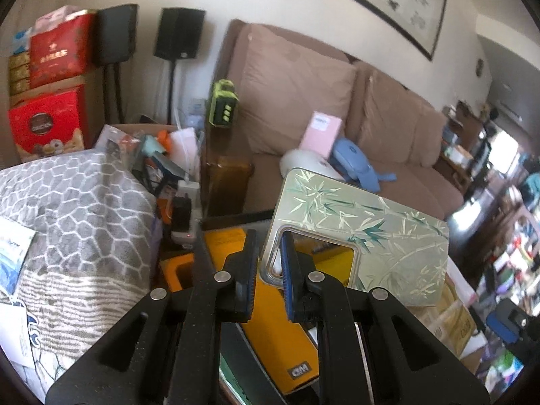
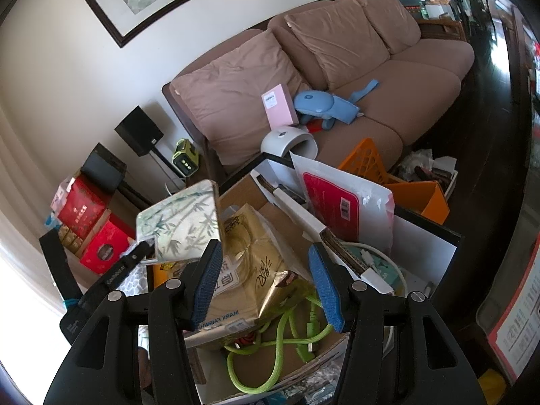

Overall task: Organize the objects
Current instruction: 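Tilt the bamboo case down and open the left tool to release it, then withdraw the open left tool up from the box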

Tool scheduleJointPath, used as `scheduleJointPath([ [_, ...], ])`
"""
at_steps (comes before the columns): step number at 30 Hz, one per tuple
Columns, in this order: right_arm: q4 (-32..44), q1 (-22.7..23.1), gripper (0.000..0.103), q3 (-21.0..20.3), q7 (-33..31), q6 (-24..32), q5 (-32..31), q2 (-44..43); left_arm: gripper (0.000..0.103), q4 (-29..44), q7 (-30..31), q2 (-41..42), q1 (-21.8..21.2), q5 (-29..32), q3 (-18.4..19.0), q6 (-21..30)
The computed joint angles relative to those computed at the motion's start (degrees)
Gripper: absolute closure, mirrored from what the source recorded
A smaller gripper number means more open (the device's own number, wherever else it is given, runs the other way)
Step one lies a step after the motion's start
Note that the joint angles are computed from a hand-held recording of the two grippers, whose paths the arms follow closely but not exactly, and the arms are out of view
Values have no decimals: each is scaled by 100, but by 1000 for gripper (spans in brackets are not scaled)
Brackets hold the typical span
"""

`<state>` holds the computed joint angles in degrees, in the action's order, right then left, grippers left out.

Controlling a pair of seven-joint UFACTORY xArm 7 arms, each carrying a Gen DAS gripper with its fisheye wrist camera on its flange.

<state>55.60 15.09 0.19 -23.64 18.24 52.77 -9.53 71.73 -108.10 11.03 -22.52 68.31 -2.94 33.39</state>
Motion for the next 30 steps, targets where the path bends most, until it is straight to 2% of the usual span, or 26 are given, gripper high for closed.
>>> scheduleJointPath([
  [4,0,-2,47,-4,-25,7,13,1,91,-40,-33,-42,20,26,-3,74],
  [11,-7,-12,47,6,-23,7,8,0,91,-197,-571,-188,34,342,-33,279],
  [15,-1,-14,47,25,58,13,-53,14,91,-351,-1083,-335,72,607,-92,471],
  [19,4,-11,47,12,45,40,-58,12,91,-430,-1275,-409,149,711,-165,509],
  [23,-10,-10,47,3,0,57,-43,8,92,-385,-1062,-351,231,624,-199,286],
  [27,-23,-19,47,14,9,48,-56,4,91,-381,-1198,-332,212,740,-198,198],
  [30,-23,-16,47,7,-3,40,-28,14,92,-288,-845,-223,275,521,-178,-97],
])
